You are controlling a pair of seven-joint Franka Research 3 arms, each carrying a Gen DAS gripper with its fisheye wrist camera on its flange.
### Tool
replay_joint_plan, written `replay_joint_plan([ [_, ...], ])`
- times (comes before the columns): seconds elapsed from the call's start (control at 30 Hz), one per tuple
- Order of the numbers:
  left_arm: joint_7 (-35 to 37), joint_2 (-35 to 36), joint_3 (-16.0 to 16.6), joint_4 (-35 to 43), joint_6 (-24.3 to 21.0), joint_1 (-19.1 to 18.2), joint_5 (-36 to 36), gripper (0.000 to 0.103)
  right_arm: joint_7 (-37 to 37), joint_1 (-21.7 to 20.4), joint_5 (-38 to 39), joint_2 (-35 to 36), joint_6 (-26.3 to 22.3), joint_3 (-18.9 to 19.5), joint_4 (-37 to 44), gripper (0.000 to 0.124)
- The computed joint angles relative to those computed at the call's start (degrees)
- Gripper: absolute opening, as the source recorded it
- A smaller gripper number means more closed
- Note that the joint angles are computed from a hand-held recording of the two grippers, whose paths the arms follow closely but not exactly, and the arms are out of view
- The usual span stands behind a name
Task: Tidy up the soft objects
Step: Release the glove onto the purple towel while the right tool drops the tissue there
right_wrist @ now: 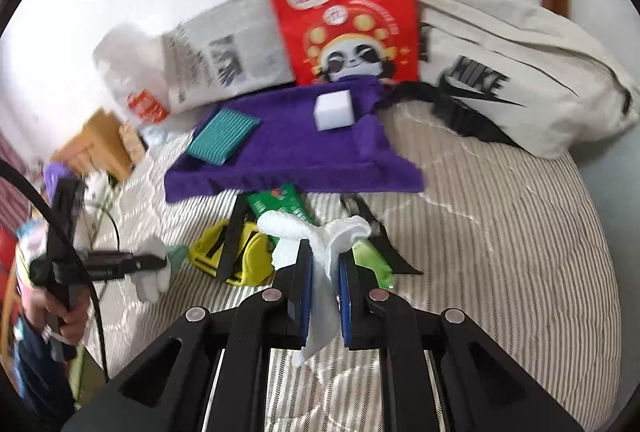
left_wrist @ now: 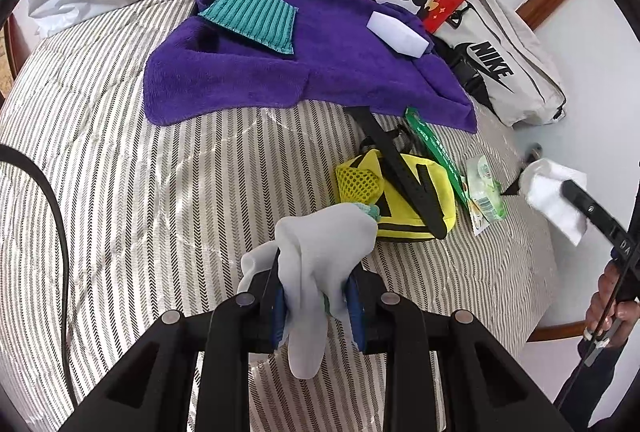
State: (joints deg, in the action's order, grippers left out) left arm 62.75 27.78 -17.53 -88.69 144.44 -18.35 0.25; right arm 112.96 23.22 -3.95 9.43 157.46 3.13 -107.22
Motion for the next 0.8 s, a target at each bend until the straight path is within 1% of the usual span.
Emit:
replay_joint_plan([
  [0.13, 0.11, -0.59, -0.09, -0.88, 0.60, 0.32, -0.25, 0.024, -4.38, 0.15, 3.58, 2.99, -2.08, 1.54, 3.16, 0.012],
  [0.27, 0.18, -1.67, -0.06, -2.02, 1.73, 0.60, -0.29, 0.024, -5.80, 0.72, 5.88, 4.09, -2.59, 1.61, 4.21, 0.012],
  [0.4, 0.01, -2.83, 0.22, -2.76, 2.80, 0.75, 0.22, 0.024, -4.46, 1.77, 4.76, 4.36, -3.01, 0.62, 5.19, 0.012],
  [0.5, -0.43, -3.42, 0.66, -2.72, 3.11, 0.60, 1.07, 0.024, -2.89, 2.57, 2.21, 4.68, -4.05, -0.30, 6.64, 0.012],
  [0.63, -0.67, -3.85, 0.94, -2.20, 3.50, 0.50, 1.95, 0.024, -2.36, 2.57, 1.05, 5.53, -4.82, -0.55, 8.71, 0.012],
  [0.8, -1.04, -3.75, 1.51, -0.84, 3.70, 0.36, 3.40, 0.024, -0.72, 3.18, -1.74, 7.56, -7.32, -1.58, 12.66, 0.012],
])
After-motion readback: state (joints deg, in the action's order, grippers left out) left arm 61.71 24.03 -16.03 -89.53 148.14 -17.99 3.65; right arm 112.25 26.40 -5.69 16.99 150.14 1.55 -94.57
